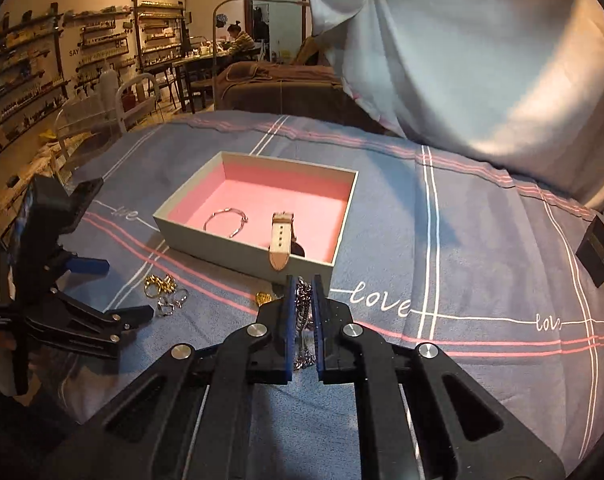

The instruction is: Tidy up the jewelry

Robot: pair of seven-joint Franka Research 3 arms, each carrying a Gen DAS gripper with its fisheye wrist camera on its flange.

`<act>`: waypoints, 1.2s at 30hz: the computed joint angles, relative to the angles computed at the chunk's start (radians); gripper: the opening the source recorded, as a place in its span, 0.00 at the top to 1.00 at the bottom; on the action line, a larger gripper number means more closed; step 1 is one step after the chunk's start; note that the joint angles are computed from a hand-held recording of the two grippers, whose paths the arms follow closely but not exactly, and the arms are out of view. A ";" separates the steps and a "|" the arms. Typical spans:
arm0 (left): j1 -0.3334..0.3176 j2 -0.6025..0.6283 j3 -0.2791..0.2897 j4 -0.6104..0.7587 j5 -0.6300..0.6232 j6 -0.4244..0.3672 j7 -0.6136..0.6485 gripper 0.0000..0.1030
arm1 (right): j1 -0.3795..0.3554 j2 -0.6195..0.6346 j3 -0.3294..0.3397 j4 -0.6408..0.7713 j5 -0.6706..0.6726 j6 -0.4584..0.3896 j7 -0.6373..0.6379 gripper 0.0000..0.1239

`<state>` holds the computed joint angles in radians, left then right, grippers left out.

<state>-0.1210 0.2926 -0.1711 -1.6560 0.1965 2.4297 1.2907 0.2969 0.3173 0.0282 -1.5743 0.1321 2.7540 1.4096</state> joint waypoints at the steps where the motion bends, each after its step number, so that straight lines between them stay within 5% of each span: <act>1: -0.002 -0.002 0.000 -0.002 0.004 0.003 0.000 0.06 | -0.001 -0.013 -0.001 -0.005 0.001 0.021 -0.001 0.94; 7: 0.000 -0.019 -0.005 -0.024 -0.003 0.019 0.015 0.06 | -0.007 -0.052 -0.002 -0.006 0.005 0.085 -0.004 0.94; 16: -0.014 -0.024 -0.005 -0.026 0.018 0.020 -0.001 0.08 | -0.025 -0.030 0.022 0.017 0.064 0.029 -0.045 0.94; 20: 0.002 -0.022 -0.034 -0.021 -0.079 0.037 0.033 0.25 | -0.023 -0.030 0.030 0.003 0.086 0.026 -0.060 0.93; 24: -0.012 0.021 -0.039 0.019 -0.106 0.019 0.059 0.25 | -0.023 -0.032 0.035 -0.005 0.104 0.023 -0.076 0.93; 27: -0.037 0.044 -0.018 0.034 -0.046 0.033 0.023 0.40 | -0.017 -0.032 0.031 -0.008 0.103 0.019 -0.078 0.93; 31: -0.017 0.044 -0.025 0.036 -0.068 0.046 0.026 0.81 | -0.020 -0.029 0.041 -0.008 0.122 0.005 -0.096 0.93; 36: 0.015 0.007 -0.037 -0.006 -0.136 0.078 0.053 0.93 | -0.013 -0.016 0.048 0.008 0.129 -0.008 -0.117 0.93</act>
